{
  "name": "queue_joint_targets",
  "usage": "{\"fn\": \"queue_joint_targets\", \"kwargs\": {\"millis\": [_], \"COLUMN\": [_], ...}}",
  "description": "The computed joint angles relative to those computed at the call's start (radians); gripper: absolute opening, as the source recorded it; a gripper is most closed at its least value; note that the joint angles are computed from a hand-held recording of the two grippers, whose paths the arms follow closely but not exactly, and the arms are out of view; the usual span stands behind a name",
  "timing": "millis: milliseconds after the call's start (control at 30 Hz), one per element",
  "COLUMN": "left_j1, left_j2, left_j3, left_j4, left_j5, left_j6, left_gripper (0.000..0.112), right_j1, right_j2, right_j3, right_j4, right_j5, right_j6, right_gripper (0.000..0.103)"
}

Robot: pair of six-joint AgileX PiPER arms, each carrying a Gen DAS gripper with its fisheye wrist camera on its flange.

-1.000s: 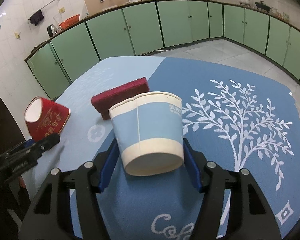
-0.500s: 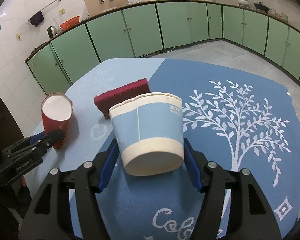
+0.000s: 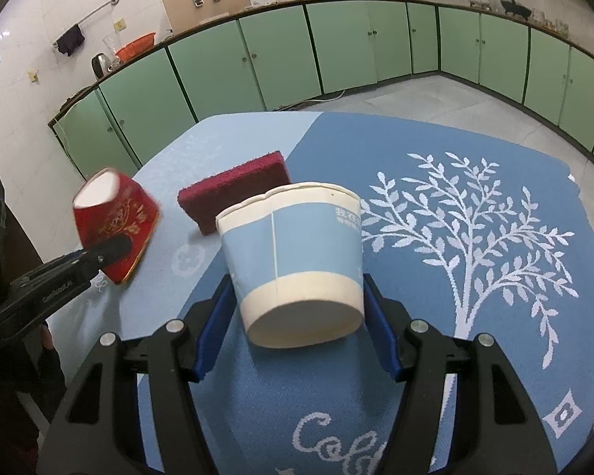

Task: Collect trash
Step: 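Grasp the white-blue paper cup with the right tool while the left tool grasps the red cup, then carry the red cup and white-blue paper cup off the table over the black bin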

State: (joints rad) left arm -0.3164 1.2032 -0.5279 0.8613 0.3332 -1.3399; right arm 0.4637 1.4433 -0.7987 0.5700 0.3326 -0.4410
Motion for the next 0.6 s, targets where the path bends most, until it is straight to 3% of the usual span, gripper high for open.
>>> {"fn": "queue_joint_targets", "kwargs": {"millis": [133, 400, 600], "left_j1": [-0.018, -0.153, -0.321], "left_j2": [-0.029, -0.084, -0.1], "left_j3": [0.011, -0.004, -0.029], "left_j4": [0.042, 0.035, 0.106], "left_j5": [0.0, 0.071, 0.186], "left_j6": [-0.039, -0.071, -0.195], "left_gripper": [0.011, 0.011, 0.011], "right_j1": [-0.006, -0.039, -0.089], "right_j2": [-0.026, -0.136, -0.24], "right_j3": [0.01, 0.051, 0.072], "right_j4": [0.022, 0.035, 0.009], "right_j5": [0.007, 0.041, 0.098], "right_j6": [-0.024, -0.041, -0.026], "right_gripper": [0.06, 0.059, 0.059]}}
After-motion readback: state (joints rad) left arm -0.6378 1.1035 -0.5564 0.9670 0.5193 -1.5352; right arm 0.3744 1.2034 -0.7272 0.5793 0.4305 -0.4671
